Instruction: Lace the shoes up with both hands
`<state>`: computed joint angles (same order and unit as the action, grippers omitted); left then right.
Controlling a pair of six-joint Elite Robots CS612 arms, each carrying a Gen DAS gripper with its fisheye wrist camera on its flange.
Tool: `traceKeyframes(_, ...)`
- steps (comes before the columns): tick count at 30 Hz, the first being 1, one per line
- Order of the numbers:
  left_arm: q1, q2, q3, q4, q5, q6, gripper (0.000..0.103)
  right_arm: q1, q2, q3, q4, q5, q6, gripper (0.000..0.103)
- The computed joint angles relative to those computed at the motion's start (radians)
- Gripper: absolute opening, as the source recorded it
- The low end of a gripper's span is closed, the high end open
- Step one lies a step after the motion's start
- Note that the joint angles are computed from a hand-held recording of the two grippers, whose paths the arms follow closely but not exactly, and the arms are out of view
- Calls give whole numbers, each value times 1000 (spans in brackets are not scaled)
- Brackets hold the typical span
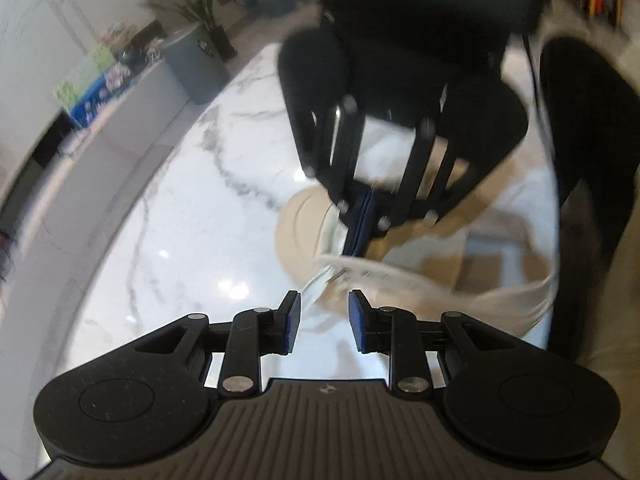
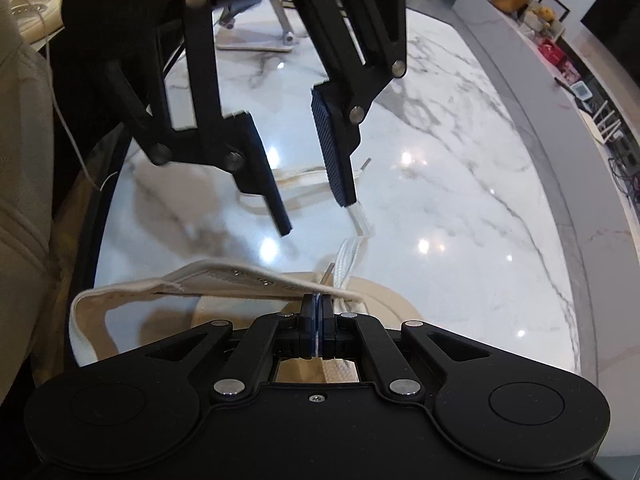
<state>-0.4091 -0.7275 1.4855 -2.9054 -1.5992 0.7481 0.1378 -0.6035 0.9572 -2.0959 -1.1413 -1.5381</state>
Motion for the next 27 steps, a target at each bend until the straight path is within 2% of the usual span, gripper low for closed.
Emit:
traceKeyframes(2, -11, 19, -5, -36, 18, 86, 25, 1, 1, -1, -2, -1, 7, 0)
traceKeyframes(5, -17, 42, -28, -37, 11, 161, 24, 1, -6, 11, -11, -6, 12, 0)
traceKeyframes(14, -18, 76, -82, 23, 2, 282, 15, 3, -7, 13, -16, -6, 32, 0)
traceKeyframes(19, -23, 93, -104, 35, 20, 288, 13, 2, -5, 11, -19, 1, 49, 0)
traceKeyframes(20, -24, 96, -106, 34, 23, 284, 9, 1, -6, 13, -22, 3, 54, 0)
traceKeyframes(27, -28, 113, -136, 51, 40, 218, 2, -6, -19, 43, -45, 18, 80, 0)
